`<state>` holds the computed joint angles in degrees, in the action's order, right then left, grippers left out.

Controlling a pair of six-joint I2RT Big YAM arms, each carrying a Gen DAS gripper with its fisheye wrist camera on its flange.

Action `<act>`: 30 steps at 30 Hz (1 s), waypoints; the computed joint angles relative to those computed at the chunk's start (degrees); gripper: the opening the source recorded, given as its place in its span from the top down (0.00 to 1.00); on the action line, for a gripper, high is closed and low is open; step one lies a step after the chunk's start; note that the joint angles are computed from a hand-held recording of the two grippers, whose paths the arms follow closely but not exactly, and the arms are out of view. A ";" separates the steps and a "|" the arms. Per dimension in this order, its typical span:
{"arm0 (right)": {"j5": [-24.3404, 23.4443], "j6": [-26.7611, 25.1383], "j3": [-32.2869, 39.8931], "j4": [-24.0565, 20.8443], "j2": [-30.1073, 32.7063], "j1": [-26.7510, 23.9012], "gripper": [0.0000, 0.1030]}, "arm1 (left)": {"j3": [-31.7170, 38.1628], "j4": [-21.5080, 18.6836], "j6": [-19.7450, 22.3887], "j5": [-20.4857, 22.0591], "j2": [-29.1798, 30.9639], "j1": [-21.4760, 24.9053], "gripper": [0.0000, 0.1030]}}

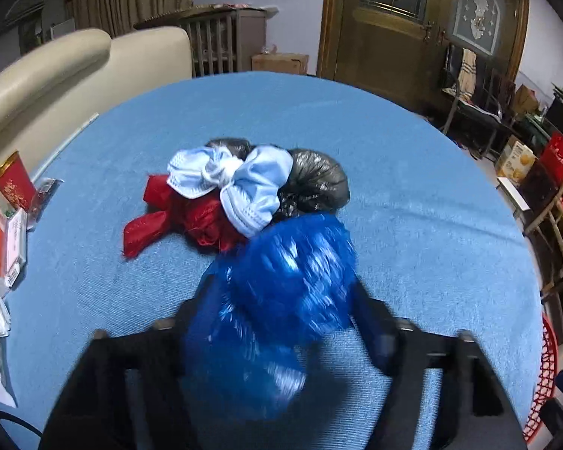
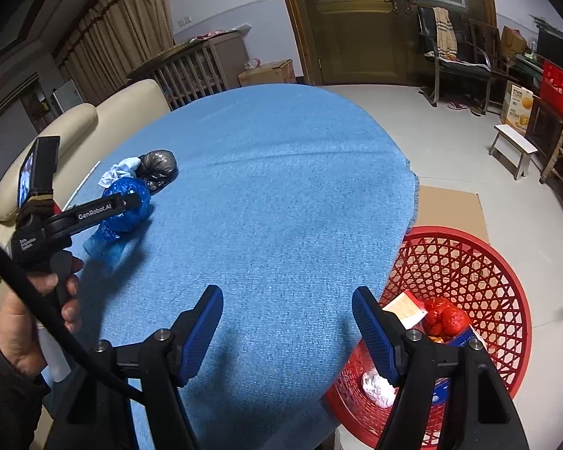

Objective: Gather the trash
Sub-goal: 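Grasp the blue plastic bag with the left tool while the right tool grasps the white face mask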

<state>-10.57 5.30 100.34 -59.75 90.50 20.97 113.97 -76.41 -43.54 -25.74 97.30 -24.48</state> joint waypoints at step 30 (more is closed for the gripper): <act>-12.04 6.21 36.23 -11.67 24.02 11.48 0.28 | -20.19 -1.92 -12.47 -8.56 -18.45 -3.05 0.61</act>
